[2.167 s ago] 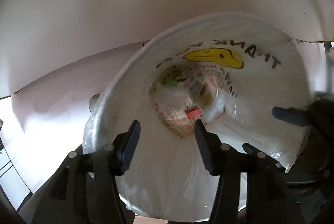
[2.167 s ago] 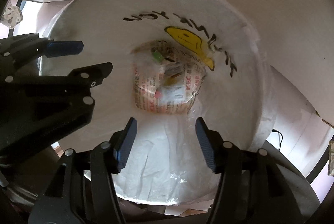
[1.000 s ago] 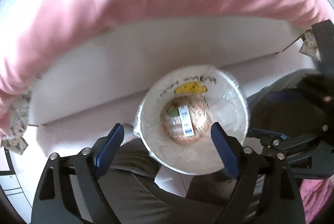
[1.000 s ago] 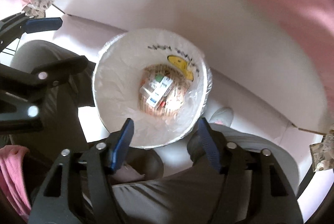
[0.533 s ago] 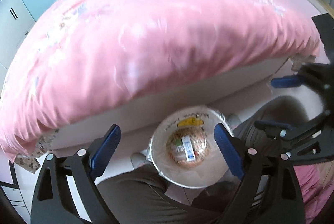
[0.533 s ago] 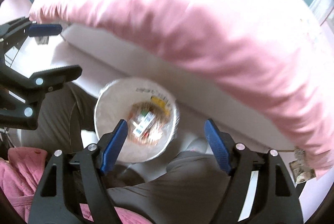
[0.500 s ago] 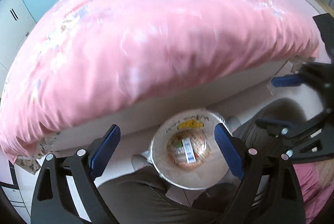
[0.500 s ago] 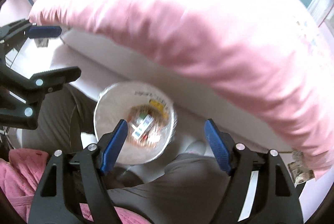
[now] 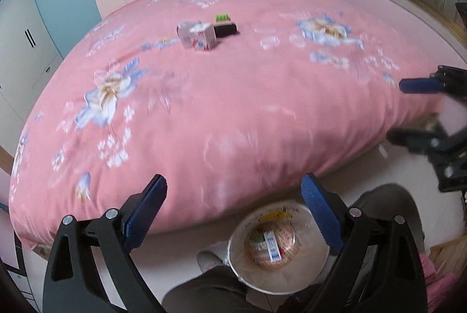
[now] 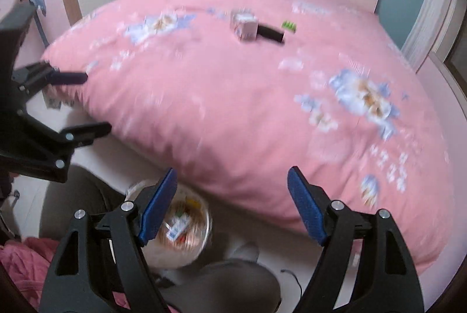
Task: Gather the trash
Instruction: 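Move both open tools back toward the items on the bed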
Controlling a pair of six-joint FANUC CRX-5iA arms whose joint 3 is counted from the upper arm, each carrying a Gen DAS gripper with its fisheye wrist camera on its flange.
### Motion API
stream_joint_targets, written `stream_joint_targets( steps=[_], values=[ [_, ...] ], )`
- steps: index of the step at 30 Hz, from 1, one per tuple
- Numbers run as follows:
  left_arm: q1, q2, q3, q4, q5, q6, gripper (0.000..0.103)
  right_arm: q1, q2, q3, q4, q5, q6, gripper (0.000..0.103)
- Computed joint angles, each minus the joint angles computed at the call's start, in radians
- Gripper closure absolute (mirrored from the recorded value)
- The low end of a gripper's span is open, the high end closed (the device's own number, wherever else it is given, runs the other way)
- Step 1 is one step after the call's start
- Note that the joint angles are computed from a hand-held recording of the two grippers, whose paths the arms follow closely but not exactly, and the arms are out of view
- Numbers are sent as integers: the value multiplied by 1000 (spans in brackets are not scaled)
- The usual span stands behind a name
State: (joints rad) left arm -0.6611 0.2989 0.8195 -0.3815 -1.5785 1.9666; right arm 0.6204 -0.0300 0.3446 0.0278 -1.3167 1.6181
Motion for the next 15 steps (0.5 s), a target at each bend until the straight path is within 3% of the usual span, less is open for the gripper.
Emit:
stream_joint_targets(
  steps=[5,15],
  values=[
    [25,37,87,-17,-2,-41,8,-64,71,149,-77,-24,35,26],
    [109,150,275,38,23,-109,8,-107,218,366,-81,-6,72,26]
  ],
)
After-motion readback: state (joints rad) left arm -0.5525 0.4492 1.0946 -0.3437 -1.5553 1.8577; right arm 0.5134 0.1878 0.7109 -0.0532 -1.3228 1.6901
